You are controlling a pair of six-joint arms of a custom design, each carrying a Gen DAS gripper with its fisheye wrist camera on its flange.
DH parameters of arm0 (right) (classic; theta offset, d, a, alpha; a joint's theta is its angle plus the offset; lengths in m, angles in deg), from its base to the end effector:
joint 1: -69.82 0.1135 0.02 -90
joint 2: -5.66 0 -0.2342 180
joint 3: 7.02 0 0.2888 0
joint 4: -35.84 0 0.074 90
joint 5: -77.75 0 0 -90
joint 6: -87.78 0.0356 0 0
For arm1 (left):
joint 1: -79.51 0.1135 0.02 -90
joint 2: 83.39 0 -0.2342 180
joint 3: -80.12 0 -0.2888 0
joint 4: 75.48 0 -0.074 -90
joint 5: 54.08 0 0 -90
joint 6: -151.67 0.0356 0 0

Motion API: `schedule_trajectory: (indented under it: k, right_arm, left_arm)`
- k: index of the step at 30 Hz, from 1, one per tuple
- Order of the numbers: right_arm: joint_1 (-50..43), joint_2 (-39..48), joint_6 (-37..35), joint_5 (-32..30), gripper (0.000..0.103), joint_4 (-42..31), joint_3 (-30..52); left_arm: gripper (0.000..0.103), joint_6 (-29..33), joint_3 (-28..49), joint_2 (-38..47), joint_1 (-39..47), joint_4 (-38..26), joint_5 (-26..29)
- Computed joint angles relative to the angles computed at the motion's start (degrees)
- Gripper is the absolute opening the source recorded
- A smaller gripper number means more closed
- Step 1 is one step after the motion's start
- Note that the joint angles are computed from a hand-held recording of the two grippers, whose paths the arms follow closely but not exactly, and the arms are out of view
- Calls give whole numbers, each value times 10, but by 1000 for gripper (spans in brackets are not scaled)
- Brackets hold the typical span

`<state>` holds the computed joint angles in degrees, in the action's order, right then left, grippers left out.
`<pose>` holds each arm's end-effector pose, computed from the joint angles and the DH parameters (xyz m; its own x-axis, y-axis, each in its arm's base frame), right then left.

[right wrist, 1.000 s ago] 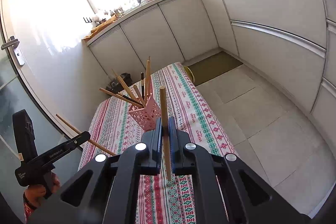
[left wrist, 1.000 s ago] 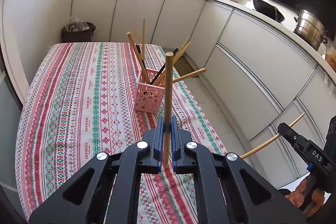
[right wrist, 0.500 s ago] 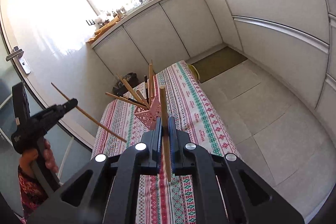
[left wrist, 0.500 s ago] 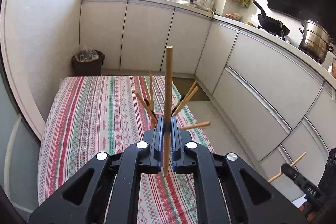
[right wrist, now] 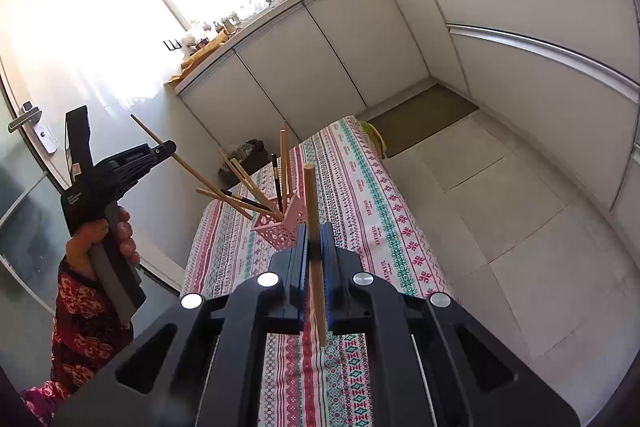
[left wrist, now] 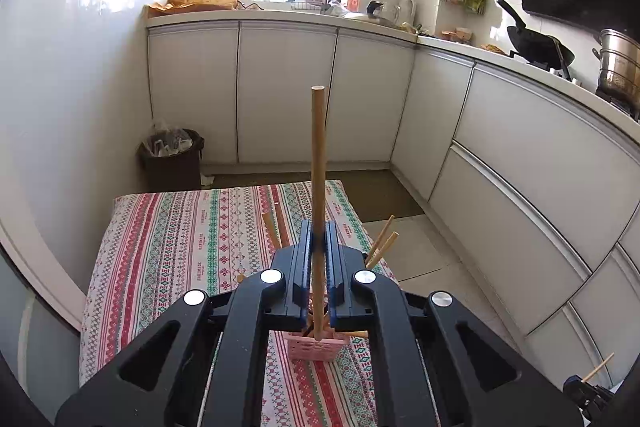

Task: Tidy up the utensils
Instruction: 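Carry both chopsticks over the pink basket and open both tools to release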

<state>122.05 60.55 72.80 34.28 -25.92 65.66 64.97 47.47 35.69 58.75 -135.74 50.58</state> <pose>0.1620 0.1669 0.3249 -0.3262 0.6640 -0.6728 0.3529 0.7458 0.5650 0.4458 -0.1786 0.3975 -0.4633 0.2352 -0.8545 0.5712 0.8164 -0.0850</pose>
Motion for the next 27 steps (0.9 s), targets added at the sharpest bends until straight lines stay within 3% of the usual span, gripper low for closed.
schedule_trajectory:
  k: [4,6,7,10,15,17,20,23,27]
  right_arm:
    - [-17,2,-10,-17,6,6,-4]
    - [-24,4,-13,-24,6,8,-3]
    - [-25,5,-13,-25,6,7,-1]
    - [-25,10,-16,-23,6,7,8]
    - [-26,19,-47,-22,6,16,42]
    - [-28,27,-66,-28,6,25,62]
    - [-39,52,-100,-43,6,40,108]
    - [-59,92,-142,-60,6,60,172]
    - [-105,168,-205,-89,6,84,274]
  left_arm:
    - [6,-2,53,58,-5,-9,-13]
    - [6,0,42,66,-8,7,-16]
    - [8,2,25,61,-7,16,-18]
    - [37,-15,-71,5,2,59,-11]
    - [44,-74,-258,-137,46,169,34]
    - [54,-102,-307,-182,68,198,41]
    - [64,-135,-332,-215,98,201,50]
    - [64,-151,-347,-234,123,196,56]
    - [64,-128,-339,-230,141,170,37]
